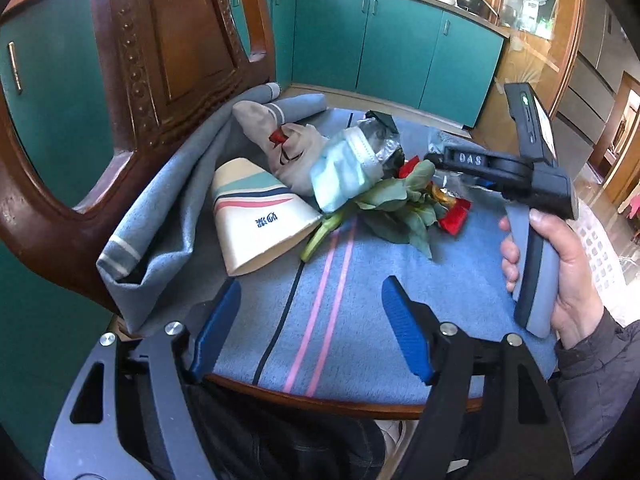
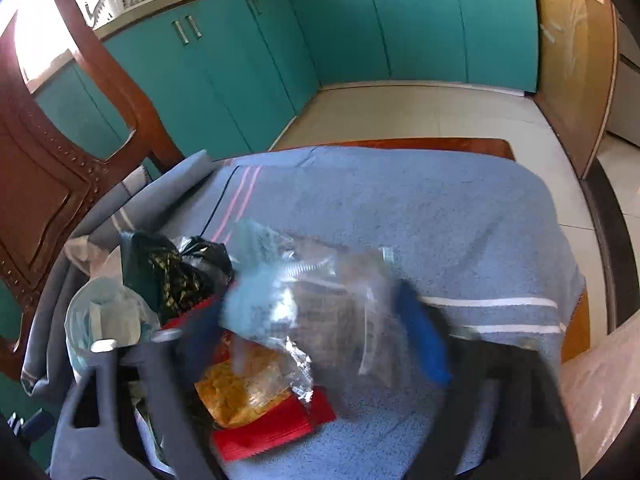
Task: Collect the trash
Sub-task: 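Grasp the clear plastic packet with the right tool while the left tool grasps the paper cup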
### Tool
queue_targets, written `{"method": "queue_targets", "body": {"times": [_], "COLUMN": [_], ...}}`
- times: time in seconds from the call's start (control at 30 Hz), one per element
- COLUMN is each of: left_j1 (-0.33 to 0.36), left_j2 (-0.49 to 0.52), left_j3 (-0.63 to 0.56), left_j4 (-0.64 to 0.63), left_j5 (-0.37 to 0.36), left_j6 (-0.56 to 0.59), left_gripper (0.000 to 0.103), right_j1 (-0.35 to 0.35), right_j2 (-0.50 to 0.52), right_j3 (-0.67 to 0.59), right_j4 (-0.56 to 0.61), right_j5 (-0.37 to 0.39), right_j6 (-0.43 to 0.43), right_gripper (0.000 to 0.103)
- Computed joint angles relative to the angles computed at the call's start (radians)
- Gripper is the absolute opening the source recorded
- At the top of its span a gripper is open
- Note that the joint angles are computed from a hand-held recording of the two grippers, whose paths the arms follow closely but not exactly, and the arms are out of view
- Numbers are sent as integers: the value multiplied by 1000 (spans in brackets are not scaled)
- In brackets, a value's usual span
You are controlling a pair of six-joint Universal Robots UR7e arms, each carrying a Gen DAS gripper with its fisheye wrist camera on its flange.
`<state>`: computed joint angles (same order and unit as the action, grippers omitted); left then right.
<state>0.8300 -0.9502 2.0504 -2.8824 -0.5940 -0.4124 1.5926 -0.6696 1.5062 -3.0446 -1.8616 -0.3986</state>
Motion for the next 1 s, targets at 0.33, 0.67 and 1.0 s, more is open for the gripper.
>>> {"method": "queue_targets", "body": {"times": [0.33, 0.67, 1.0], "left_j1": [45, 83, 89], "left_j2": [13, 97, 147], "left_j3": [-19, -122, -179], "left_j4": [-22, 74, 211], "left_j5": [-37, 127, 211], "left_j6": [-20, 51, 78], "left_gripper": [74, 48, 19], "right_j1": [-5, -6, -5], "right_j2": [-134, -221, -226], "right_j3": [175, 286, 285], "right_j4": [-60, -80, -62], "right_j5": [82, 118, 130], "right_j6": [-19, -49, -49], "right_gripper": [53, 53, 53]}}
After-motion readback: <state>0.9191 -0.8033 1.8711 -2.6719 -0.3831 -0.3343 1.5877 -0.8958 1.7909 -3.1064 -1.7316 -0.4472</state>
